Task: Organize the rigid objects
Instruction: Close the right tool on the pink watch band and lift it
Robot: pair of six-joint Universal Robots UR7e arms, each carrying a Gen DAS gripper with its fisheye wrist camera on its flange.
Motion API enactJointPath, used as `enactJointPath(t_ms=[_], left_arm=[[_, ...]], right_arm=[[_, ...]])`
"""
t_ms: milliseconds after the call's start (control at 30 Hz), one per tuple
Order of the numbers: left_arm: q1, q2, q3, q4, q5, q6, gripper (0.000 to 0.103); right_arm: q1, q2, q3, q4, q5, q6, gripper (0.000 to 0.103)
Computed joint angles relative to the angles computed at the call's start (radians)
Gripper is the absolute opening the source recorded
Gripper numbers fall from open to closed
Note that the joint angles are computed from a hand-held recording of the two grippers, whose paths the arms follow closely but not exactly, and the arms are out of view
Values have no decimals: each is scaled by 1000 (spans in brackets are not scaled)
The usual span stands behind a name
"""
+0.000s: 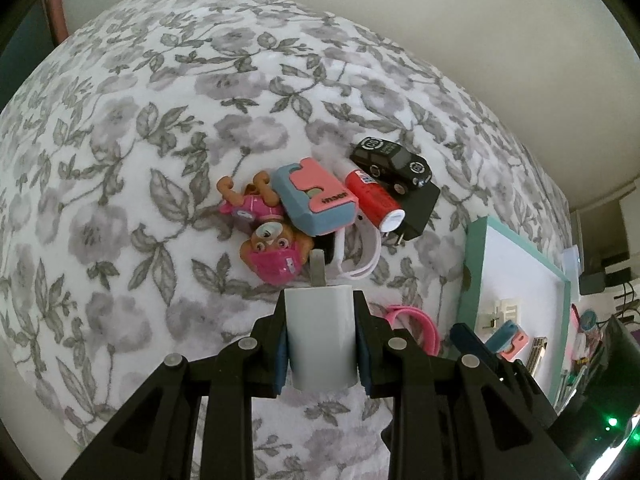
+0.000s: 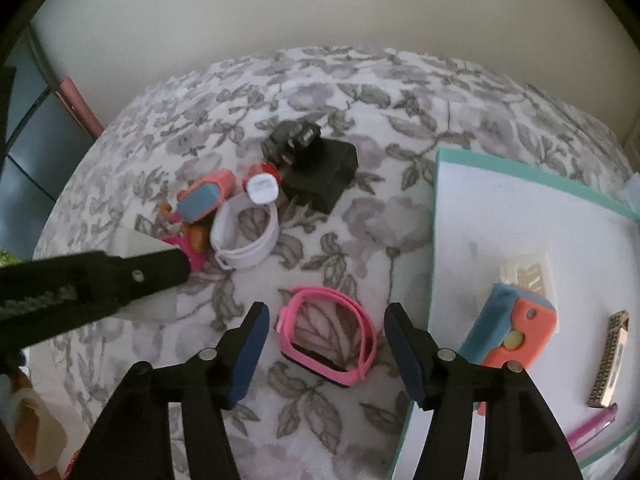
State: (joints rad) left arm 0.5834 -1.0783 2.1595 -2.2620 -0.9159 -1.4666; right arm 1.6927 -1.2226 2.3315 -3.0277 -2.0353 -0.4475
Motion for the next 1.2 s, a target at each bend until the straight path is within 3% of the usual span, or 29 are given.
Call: enactJointPath(t_ms=[400,833,1067,1200], left_arm=[[17,-19,32,-62,-15,7,29],[25,-14,36,-105,-25,33,29],[27,-13,35,-109,-30,39,29],[29,-12,32,-100,-34,39,29]], right_arm=[[-3,69,-39,-7,-42,1,67],[25,143,-50,-63,-116,-82,72],[21,98,-32,22,-89,-51,73],[40,116,-21,-10,-140,-85,68]])
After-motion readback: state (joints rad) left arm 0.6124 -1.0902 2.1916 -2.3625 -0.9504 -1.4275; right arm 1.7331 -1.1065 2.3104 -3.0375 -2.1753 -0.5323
